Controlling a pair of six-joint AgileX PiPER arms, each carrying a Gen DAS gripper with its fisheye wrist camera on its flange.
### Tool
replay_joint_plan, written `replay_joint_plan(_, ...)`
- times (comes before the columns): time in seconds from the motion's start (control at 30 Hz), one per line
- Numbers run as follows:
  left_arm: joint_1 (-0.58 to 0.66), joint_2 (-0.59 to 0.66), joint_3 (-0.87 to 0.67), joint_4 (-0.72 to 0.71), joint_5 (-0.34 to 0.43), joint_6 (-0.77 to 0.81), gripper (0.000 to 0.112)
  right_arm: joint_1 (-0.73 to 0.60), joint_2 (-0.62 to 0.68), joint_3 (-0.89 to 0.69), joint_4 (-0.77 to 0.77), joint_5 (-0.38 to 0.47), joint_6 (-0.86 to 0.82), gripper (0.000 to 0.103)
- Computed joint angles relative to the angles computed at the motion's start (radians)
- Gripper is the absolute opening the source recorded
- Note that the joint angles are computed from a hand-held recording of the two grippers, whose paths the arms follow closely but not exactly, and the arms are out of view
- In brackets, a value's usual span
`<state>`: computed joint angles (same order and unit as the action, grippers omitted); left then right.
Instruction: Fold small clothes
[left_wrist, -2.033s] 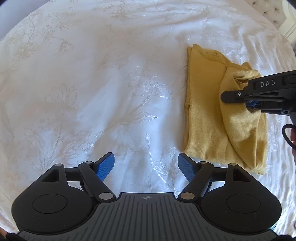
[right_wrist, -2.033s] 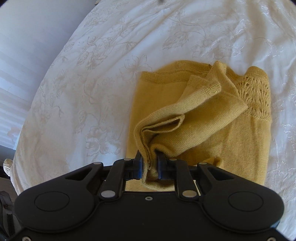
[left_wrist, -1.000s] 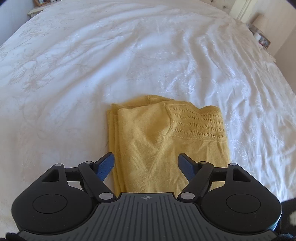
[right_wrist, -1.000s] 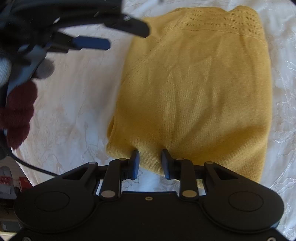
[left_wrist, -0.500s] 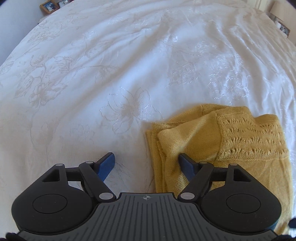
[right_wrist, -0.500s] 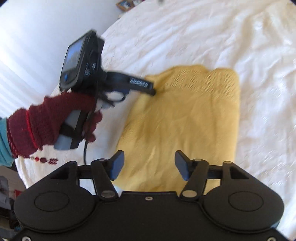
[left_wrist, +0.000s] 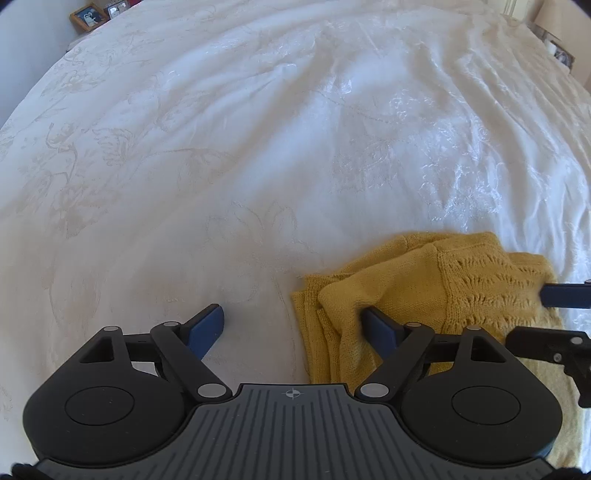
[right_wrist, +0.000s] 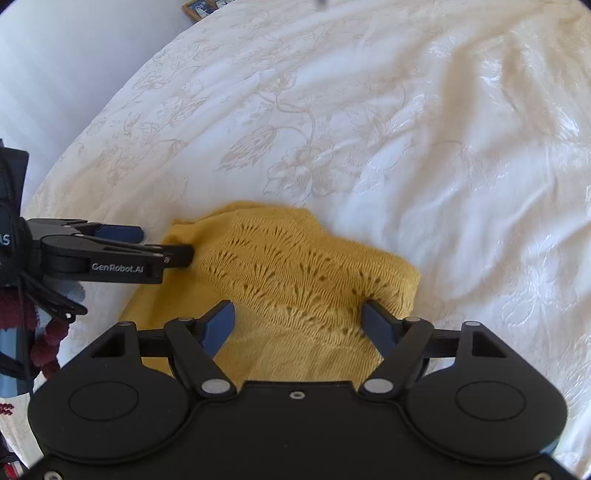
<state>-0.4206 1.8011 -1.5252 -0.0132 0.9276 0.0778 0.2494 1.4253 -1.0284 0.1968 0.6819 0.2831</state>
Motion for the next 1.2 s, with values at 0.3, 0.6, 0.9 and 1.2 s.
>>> replay_joint_plan(0.3, 0.194, -0.198, 0.15, -0.33, 0.113, 0.155, 0.08, -0.059, -0.173, 0.087, -0.014, -0.022, 0.061, 0.087)
replay_joint_plan(0.6, 0.232, -0.382, 0.461, -0.445, 0.219, 0.205, 0.084, -0.174, -0.283, 0.225, 0.183, 0.069, -0.124, 0.091)
replay_joint_plan(0.9, 0.179, -0.295, 0.444, -0.528, 0.166, 0.214, 0.086, -0.267, -0.18, 0.273, 0.472, 0.038, -0.396, 0.1)
replay_joint_plan(1.2, 0.098, -0.228, 0.395, -0.54, 0.114, 0.219, 0.102, -0.238, 0.038, 0.164, 0.686, 0.024, -0.594, 0.103)
